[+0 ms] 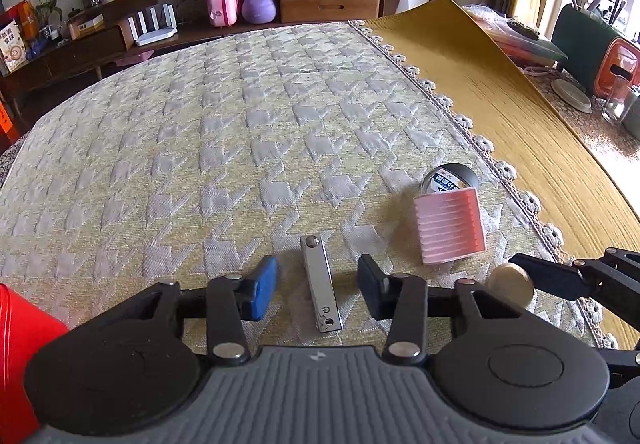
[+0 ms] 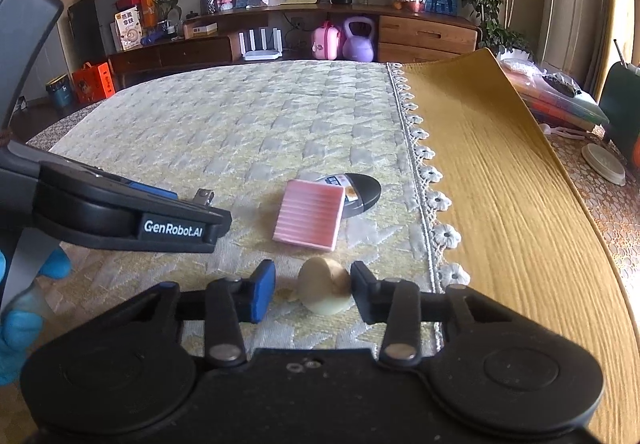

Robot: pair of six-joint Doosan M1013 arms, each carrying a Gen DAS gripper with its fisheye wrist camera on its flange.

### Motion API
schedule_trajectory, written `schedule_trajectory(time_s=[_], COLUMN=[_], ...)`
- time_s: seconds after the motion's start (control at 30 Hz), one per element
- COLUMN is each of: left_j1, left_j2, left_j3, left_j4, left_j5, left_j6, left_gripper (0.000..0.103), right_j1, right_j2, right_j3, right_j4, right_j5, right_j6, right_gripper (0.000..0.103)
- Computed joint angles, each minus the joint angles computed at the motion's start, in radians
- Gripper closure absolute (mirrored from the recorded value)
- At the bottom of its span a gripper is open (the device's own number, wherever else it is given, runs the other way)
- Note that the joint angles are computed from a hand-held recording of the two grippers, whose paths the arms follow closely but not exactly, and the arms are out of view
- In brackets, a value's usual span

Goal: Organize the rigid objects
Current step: 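Close left tool on metal nail clipper while right tool grasps cream cap, then carry nail clipper and cream cap over the red tin box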

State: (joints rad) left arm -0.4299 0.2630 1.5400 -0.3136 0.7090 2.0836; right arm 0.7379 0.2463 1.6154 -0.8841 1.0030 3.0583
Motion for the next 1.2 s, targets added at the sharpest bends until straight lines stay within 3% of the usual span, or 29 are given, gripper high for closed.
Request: schedule_trajectory(time_s=[0.07, 0.13, 0.3, 0.83, 1.2], left_j1=[-0.001, -0.003, -0.003, 0.036, 0.081], left_j2=[-0.001, -0.004, -0.01, -0.049, -0.096], left_j3=[0.001, 0.005, 0.011, 0.03, 0.043], left_j4=[0.005, 0.007, 0.015, -0.039, -0.068], left_j5=[-0.002, -0.009, -0.013, 0.059, 0.105], left_j6=[-0.004, -0.001, -0.002, 0.044, 0.054], left_gripper=[0.072, 0.085, 0.091, 0.091, 0.091], right_j1=[0.0, -0.001, 0.004, 0.038, 0.092], right_j2=[0.001, 0.001, -0.001, -0.01, -0.013], right_j3=[-0.001, 0.0, 0.001, -0.014, -0.054], right_j4=[-0.001, 0.003, -0.007, -0.005, -0.027], right_j5=[0.008, 0.011, 0.018, 0.034, 0.059], right_j6=[0.004, 0.008, 0.022, 0.056, 0.051], right_gripper=[0.07, 0.073, 0.075, 0.075, 0.075])
